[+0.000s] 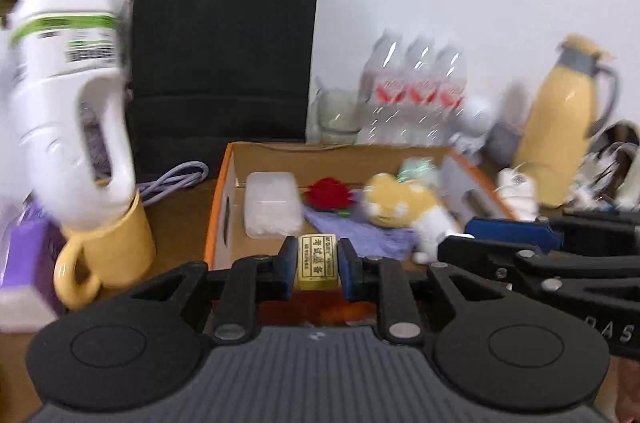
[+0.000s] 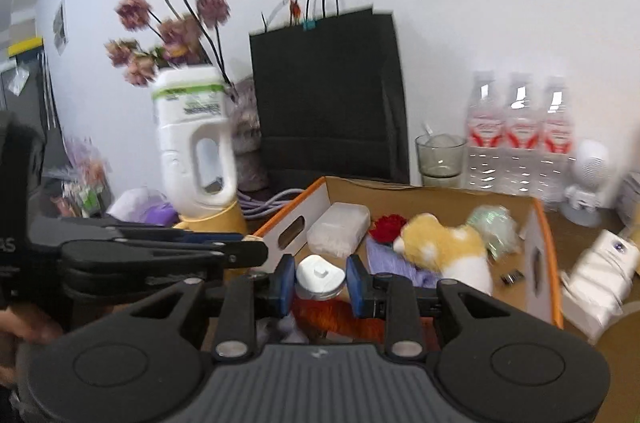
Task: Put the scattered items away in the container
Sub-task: 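Carry the yellow block and white heart into the box and open both tools, then withdraw both open tools from the box back toward the desk items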
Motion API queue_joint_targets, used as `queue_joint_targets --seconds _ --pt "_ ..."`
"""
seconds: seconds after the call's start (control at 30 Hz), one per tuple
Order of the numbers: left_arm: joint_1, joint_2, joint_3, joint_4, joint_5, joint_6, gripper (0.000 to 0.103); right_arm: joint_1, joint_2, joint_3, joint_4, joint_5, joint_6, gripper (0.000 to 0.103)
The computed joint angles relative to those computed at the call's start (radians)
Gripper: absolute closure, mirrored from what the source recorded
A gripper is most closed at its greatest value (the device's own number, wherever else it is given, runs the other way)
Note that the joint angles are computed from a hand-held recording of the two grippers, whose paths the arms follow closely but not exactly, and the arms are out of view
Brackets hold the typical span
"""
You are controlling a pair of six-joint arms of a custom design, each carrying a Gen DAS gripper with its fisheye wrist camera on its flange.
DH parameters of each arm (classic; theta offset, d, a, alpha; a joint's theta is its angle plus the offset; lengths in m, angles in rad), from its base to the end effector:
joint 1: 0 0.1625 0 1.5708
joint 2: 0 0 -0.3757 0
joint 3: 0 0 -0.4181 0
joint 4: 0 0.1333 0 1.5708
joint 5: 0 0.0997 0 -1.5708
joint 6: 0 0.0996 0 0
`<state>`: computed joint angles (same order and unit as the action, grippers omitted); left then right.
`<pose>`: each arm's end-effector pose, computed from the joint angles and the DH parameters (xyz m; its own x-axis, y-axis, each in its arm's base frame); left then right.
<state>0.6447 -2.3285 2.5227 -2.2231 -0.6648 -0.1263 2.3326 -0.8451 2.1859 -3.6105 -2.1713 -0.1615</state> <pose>-0.0875 -0.3306 0.3437 -0.7341 0.2138 -0.6446 0.6294 0.5705 -0.5276 0.3828 -0.2897 0.0377 -0.7519 -0.3915 0.5304 -0.6579 0.4975 -0.5654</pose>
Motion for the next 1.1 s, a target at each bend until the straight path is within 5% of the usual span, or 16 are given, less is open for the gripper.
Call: queue_joint_targets --seconds 0.13,0.27,0.4,0.47,0.6,0.7,0.77,0.9,0.97,1.1 --pt "0.159 0.283 -0.136 -0.115 -0.057 0.030 0.081 -0.093 0.030 -0.148 0.246 0.029 0.051 0.077" --pt "0.251 0.453 -0.221 -0.144 -0.015 0.061 0.081 -0.163 0.066 -0.245 0.406 0.072 0.132 0.077" --pt "0.320 0.534 -0.263 -0.125 -0.035 0.074 0.080 -0.207 0.109 -0.313 0.545 0.062 0.165 0.077" --pt "0.311 0.560 -0.243 -0.187 0.018 0.119 0.081 -0.220 0.134 -0.340 0.590 0.038 0.179 0.077" --pt "0.311 0.596 -0.250 -0.207 0.051 0.122 0.080 -0.245 0.148 -0.341 0.593 0.052 0.178 0.076" --pt "0.323 0.595 -0.289 -0.129 0.002 0.065 0.079 -0.257 0.128 -0.328 0.602 0.079 0.211 0.076" --pt "0.331 0.587 -0.314 -0.076 -0.044 0.030 0.068 -0.261 0.097 -0.311 0.628 0.099 0.238 0.072" --pt "0.316 0.569 -0.333 -0.021 -0.055 -0.004 0.041 -0.255 0.017 -0.261 0.646 0.109 0.260 0.042" --pt "0.303 0.556 -0.360 0.072 -0.084 -0.034 0.020 -0.239 -0.013 -0.250 0.659 0.067 0.252 0.041" --pt "0.270 0.532 -0.408 0.265 -0.138 -0.107 0.013 -0.214 -0.100 -0.221 0.767 -0.026 0.292 0.034"
